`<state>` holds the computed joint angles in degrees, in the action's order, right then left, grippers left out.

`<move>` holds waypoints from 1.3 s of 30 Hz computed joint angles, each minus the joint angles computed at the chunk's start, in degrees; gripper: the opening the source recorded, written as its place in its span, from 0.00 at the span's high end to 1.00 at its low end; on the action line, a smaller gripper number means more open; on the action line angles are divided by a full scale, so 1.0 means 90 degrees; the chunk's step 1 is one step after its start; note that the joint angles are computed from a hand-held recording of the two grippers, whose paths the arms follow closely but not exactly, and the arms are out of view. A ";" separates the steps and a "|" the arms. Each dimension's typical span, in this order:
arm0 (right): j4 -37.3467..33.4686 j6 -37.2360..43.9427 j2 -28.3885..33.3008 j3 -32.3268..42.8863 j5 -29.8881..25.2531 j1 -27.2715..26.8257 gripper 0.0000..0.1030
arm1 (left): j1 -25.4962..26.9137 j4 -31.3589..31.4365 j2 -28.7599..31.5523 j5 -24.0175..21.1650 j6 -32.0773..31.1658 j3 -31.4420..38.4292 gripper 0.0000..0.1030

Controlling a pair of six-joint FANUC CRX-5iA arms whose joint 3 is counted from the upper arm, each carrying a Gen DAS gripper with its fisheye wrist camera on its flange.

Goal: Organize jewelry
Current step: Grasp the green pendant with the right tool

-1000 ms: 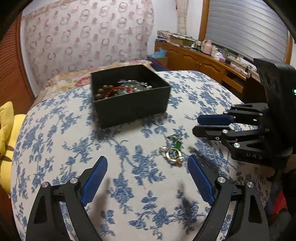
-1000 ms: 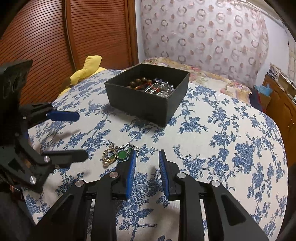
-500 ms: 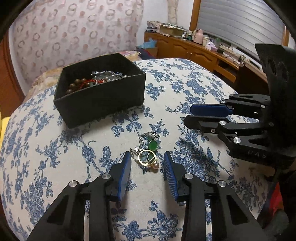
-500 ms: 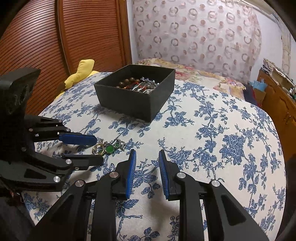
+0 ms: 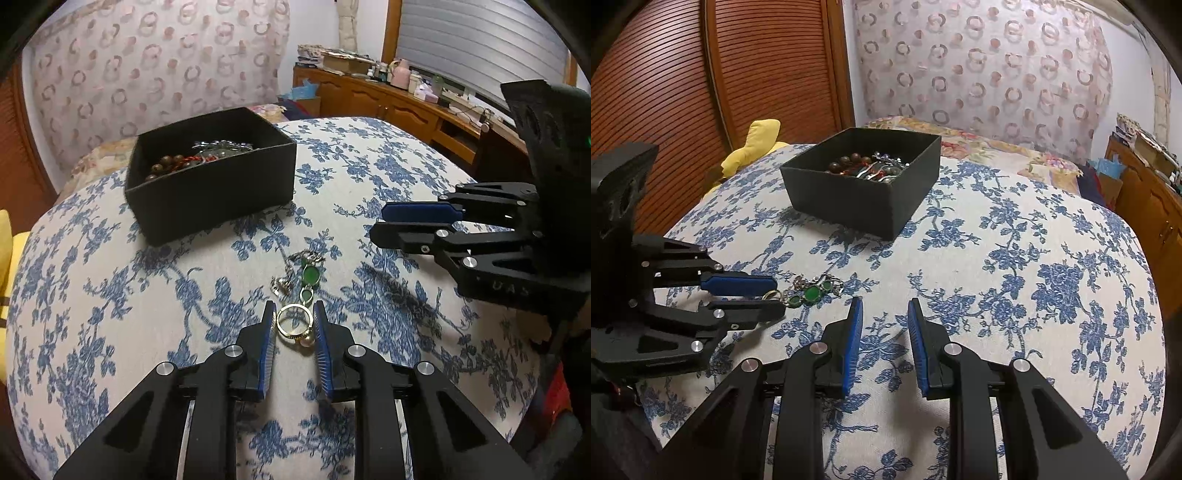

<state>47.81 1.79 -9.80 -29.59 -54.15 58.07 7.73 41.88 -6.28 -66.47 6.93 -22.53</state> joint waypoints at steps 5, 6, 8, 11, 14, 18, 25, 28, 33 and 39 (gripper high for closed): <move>-0.0122 0.0210 0.0168 0.0162 0.0174 -0.0057 0.74 | 0.0208 0.0143 -0.0017 -0.0113 -0.0056 -0.0026 0.82; -0.0125 0.0253 0.0217 0.0207 0.0199 -0.0064 0.74 | 0.0254 0.0181 -0.0024 -0.0119 -0.0081 -0.0028 0.82; -0.0190 0.0387 0.0312 0.0321 0.0231 -0.0074 0.74 | 0.0319 0.0231 -0.0028 -0.0118 -0.0109 -0.0027 0.82; -0.0437 0.0632 0.0453 0.0516 0.0412 -0.0119 0.74 | 0.0413 0.0318 -0.0029 -0.0106 -0.0134 -0.0028 0.82; -0.0713 0.0805 0.0558 0.0654 0.0539 -0.0154 0.74 | 0.0513 0.0392 0.0005 -0.0145 -0.0117 -0.0001 0.82; -0.0909 0.0885 0.0698 0.0808 0.0661 -0.0234 0.73 | 0.0566 0.0426 0.0023 -0.0148 -0.0085 0.0007 0.82; -0.0965 0.1010 0.0978 0.1102 0.0660 -0.0397 0.73 | 0.0610 0.0480 0.0075 -0.0155 -0.0080 0.0025 0.82; -0.0873 0.1208 0.1211 0.1325 0.0274 -0.0307 0.74 | 0.0622 0.0470 0.0086 -0.0144 -0.0080 0.0018 0.82; -0.0846 0.1313 0.1265 0.1385 -0.0008 -0.0205 0.82 | 0.0641 0.0492 0.0079 -0.0148 -0.0082 0.0021 0.82; -0.0809 0.1348 0.1238 0.1369 -0.0254 -0.0167 0.87 | 0.0618 0.0491 0.0072 -0.0146 -0.0091 0.0036 0.82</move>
